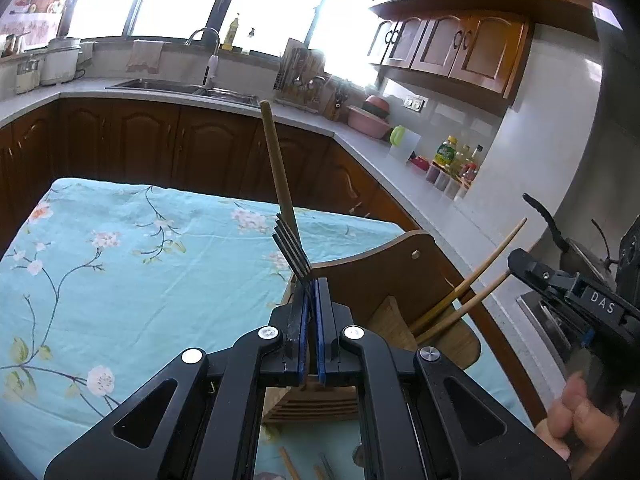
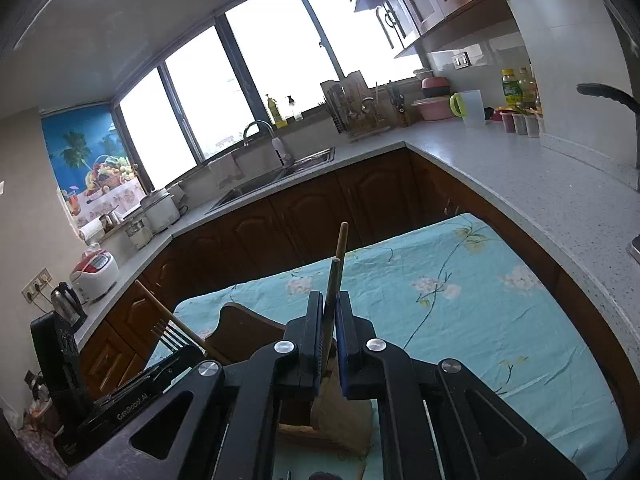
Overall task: Organize utensils
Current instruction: 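Open both tools to release the fork and chopstick in the holder, then move both tools back down to the remaining utensils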
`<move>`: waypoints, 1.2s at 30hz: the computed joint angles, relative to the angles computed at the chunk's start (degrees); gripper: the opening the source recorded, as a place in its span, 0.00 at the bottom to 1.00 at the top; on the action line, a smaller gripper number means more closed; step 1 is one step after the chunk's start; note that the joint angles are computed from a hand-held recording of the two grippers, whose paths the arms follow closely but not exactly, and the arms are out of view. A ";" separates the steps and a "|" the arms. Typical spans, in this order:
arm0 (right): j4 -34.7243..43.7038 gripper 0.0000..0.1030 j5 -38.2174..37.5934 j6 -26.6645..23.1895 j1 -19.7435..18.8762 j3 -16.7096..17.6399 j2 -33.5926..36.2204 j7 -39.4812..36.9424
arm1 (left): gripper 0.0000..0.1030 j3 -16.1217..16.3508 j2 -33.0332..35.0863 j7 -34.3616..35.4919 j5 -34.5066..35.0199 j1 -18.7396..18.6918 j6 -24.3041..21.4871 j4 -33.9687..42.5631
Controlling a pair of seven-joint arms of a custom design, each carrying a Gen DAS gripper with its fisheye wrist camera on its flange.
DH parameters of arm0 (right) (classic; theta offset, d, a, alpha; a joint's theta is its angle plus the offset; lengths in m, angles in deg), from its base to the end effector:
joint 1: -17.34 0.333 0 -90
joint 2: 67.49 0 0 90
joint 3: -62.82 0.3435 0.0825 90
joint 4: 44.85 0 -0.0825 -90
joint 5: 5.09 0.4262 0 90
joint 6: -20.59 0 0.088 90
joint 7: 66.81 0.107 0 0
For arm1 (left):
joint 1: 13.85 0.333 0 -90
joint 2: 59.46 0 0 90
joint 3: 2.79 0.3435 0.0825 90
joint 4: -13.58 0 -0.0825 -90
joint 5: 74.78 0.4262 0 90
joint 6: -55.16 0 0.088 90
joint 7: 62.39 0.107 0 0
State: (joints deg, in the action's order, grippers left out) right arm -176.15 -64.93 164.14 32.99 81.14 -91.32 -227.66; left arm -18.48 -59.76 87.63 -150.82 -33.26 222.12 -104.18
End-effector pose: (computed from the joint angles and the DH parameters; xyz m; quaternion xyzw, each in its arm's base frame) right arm 0.4062 0.3039 0.5809 -0.4003 0.7579 -0.3044 0.4155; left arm 0.5365 -0.3043 0.5095 -0.4541 0.7367 -0.4953 0.0756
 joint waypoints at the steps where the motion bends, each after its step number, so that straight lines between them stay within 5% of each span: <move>1: -0.04 0.06 0.02 0.04 0.01 -0.06 -0.04 -0.01 | 0.02 -0.03 -0.01 -0.31 0.26 -0.03 0.07 0.03; 6: -0.35 0.11 0.75 0.91 0.19 -0.57 -0.28 -0.80 | 0.03 0.16 -0.39 -2.51 1.48 0.15 -0.80 -0.19; 10: -0.37 0.18 0.90 1.08 -0.11 -0.13 -0.82 -0.49 | 0.20 0.57 -2.39 -2.29 0.16 -0.03 -1.36 -1.66; 12: -1.13 0.47 0.17 1.01 -0.42 0.48 -2.06 0.82 | 0.39 0.99 -4.16 -0.35 -2.60 -0.39 -1.24 -2.99; 13: -1.45 0.51 -0.41 0.29 -0.66 1.20 -2.86 1.83 | 0.50 1.31 -4.85 1.22 -4.45 -0.62 -1.18 -3.42; 18: -4.12 0.94 -1.82 -1.47 -0.65 3.71 -7.25 6.97 | 0.70 2.52 -9.36 7.05 -11.18 -1.38 0.29 -7.31; 24: -6.23 0.98 0.65 -8.39 1.83 7.63 -11.25 7.89 | 0.83 3.84 -15.01 6.28 -11.91 -1.42 1.46 -13.91; 36: -4.67 0.98 6.53 -23.60 10.84 12.46 -8.62 4.32 | 0.84 6.20 -24.78 -7.18 2.30 -3.13 3.90 -28.89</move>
State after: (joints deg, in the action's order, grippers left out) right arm -180.81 -58.40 140.54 43.83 93.61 -99.94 -223.35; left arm -12.28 -84.54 80.44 -148.52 -36.39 226.02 -133.07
